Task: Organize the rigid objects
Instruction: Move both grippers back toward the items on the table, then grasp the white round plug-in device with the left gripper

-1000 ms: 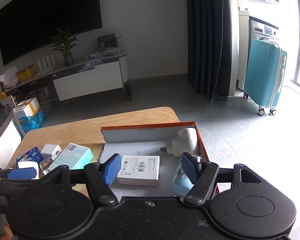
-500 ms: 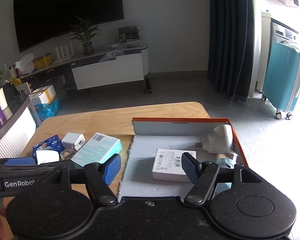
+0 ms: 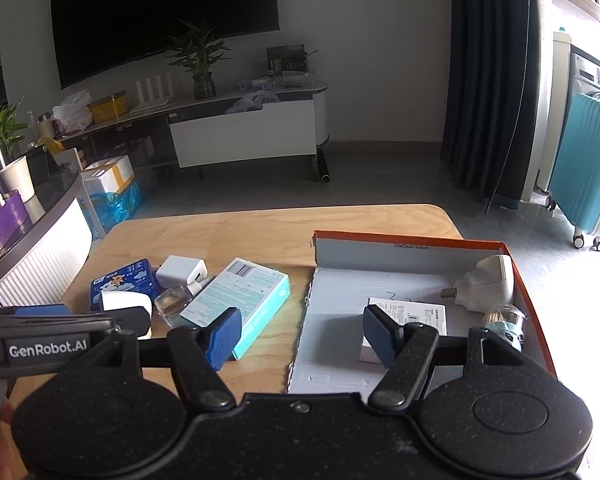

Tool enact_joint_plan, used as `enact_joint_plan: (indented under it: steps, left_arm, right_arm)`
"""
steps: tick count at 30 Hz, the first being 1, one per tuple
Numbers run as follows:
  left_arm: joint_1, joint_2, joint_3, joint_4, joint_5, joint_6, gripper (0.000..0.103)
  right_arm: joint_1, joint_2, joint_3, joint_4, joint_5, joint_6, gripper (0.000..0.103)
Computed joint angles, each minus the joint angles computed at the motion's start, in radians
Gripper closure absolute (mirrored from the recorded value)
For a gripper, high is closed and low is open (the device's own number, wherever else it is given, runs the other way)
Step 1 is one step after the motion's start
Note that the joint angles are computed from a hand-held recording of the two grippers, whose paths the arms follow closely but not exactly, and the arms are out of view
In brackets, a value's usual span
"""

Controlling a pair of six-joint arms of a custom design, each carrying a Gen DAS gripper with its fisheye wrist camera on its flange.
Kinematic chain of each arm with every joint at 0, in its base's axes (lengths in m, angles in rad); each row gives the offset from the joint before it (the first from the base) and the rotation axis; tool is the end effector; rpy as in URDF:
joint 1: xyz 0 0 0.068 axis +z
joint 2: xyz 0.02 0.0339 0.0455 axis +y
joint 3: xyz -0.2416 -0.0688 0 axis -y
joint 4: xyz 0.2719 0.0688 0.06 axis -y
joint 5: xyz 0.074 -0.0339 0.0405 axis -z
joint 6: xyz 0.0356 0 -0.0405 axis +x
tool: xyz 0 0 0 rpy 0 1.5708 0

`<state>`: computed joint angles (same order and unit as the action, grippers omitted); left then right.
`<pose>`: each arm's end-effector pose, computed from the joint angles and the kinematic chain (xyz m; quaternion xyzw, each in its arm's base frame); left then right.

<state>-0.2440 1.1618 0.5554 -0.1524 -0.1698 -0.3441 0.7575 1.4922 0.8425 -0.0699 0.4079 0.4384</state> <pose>0.2544 -0.0571 0.1545 -0.0792 0.9126 -0.0395 0.3992 0.2524 0.2193 0.1673 -0.0591 0.8939 0.0751 0.4380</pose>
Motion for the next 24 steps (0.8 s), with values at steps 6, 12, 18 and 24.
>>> enact_joint_plan:
  steps: [6, 12, 18, 24]
  left_arm:
    - [0.035, -0.015, -0.019, 0.004, 0.023, 0.014, 0.009]
    - [0.065, -0.029, -0.034, 0.005, 0.033, 0.028, 0.009]
    - [0.096, -0.038, -0.046, 0.010, 0.050, 0.039, 0.009]
    - [0.125, -0.049, -0.064, 0.019, 0.073, 0.046, 0.009]
  right_arm:
    - [0.010, 0.031, 0.022, 0.002, -0.007, 0.004, 0.023]
    - [0.022, 0.068, 0.053, 0.007, -0.014, 0.000, 0.023]
    - [0.030, 0.095, 0.074, 0.008, -0.019, -0.006, 0.023]
    - [0.037, 0.126, 0.098, 0.004, -0.029, -0.008, 0.023]
